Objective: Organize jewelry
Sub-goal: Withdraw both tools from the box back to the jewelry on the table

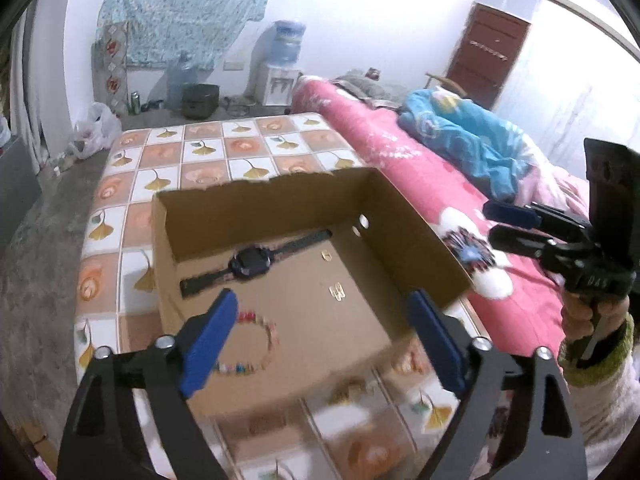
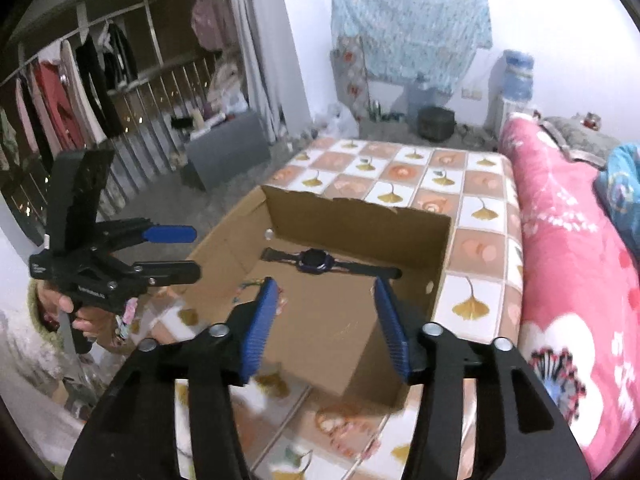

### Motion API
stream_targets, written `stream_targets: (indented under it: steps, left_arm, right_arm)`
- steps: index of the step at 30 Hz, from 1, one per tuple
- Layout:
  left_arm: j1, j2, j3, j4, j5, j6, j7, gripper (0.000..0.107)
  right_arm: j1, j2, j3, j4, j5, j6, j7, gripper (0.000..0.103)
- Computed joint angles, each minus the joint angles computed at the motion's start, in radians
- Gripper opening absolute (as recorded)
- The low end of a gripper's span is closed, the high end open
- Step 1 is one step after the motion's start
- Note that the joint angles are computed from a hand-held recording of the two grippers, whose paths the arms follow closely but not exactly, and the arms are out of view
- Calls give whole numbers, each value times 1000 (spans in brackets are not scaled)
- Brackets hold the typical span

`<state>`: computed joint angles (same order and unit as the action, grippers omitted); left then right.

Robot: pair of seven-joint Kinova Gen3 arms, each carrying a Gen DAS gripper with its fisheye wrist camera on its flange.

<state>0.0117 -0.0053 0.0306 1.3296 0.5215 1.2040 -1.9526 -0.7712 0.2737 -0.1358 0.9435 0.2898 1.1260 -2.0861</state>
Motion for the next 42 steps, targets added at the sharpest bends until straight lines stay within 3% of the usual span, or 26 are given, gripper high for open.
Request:
stream_targets:
  steps: [4,8,12,15,20,22,25,42]
  left_arm:
    - [-12,-98,-38,142,46,10,-86,97]
    - [15,-151,-11,267,-58,-50,-8,97]
    - [57,-121,51,346,-194,-113,139,97]
    - [69,-96,118,379,-316,-178,246,97]
    - [149,-35,114,398,-430,-229,359,97]
    - [174,-22,126,398,-500,-237,420,97]
    - [206,-27,132,420,-561,-274,444,98]
    - [212,-50,108,469,-535,-325,408,99]
  right_arm:
    - [-4,-107,-93,185,84,-41,-163,68]
    - [-118,-153,-20,356,103,-76,-325,74]
    - [-88,-94,-102,378,120,-5,-461,75]
    - [-121,-12,-86,325,131,104,-511,76]
    - [-202,112,-36,206,185,275,-501,84]
    - [-219,143,-21,185,185,300,-473,88]
    - [-234,144,-5,203,195,267,-483,95]
    - [-211,95,-15,298,179,178,-477,95]
